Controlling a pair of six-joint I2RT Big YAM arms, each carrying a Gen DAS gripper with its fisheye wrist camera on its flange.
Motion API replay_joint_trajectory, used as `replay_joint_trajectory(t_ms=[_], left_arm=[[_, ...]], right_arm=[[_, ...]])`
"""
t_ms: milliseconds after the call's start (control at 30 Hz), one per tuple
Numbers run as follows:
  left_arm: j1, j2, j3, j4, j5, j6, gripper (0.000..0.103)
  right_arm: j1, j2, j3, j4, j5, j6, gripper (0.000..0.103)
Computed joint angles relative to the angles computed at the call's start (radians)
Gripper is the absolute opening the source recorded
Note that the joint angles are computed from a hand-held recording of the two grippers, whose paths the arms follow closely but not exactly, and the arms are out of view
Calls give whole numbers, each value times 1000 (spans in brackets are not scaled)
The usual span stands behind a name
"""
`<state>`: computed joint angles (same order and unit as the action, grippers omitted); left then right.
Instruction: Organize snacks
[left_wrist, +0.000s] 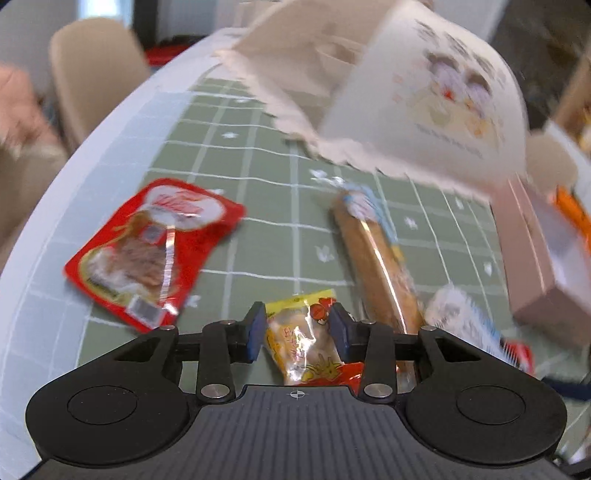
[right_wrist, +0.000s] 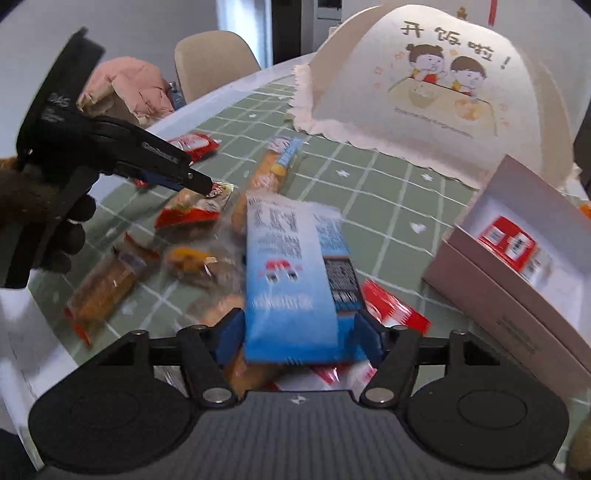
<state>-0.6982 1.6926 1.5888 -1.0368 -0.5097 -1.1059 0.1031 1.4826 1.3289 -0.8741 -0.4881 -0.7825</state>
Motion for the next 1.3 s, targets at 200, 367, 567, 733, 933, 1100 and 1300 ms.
replay_joint_trajectory(t_ms=[200, 367, 567, 733, 933, 1100, 1300], left_arm=[[-63, 9, 19, 45, 93, 135, 40], [-122, -6, 7, 65, 149, 85, 39], [-178, -39, -3, -10, 66, -21, 32], [-199, -109, -27, -109, -45, -177, 32], [-237, -131, -38, -221, -109, -296, 32], [-243, -120, -41, -157, -87, -283, 32], [-243, -101, -18, -145, -84, -279, 32]], right_arm=[[-67, -8, -10, 2, 19, -9, 71], [-109, -39, -35, 17, -4, -17, 71], [-87, -109, -96, 36, -97, -79, 74], [-24, -105, -118, -7, -80, -88, 74], [-66, -105, -158, 120, 47, -46, 74], [-110, -131, -167, 130, -34, -66, 74], [-45, -123, -146, -60, -177, -122, 76]])
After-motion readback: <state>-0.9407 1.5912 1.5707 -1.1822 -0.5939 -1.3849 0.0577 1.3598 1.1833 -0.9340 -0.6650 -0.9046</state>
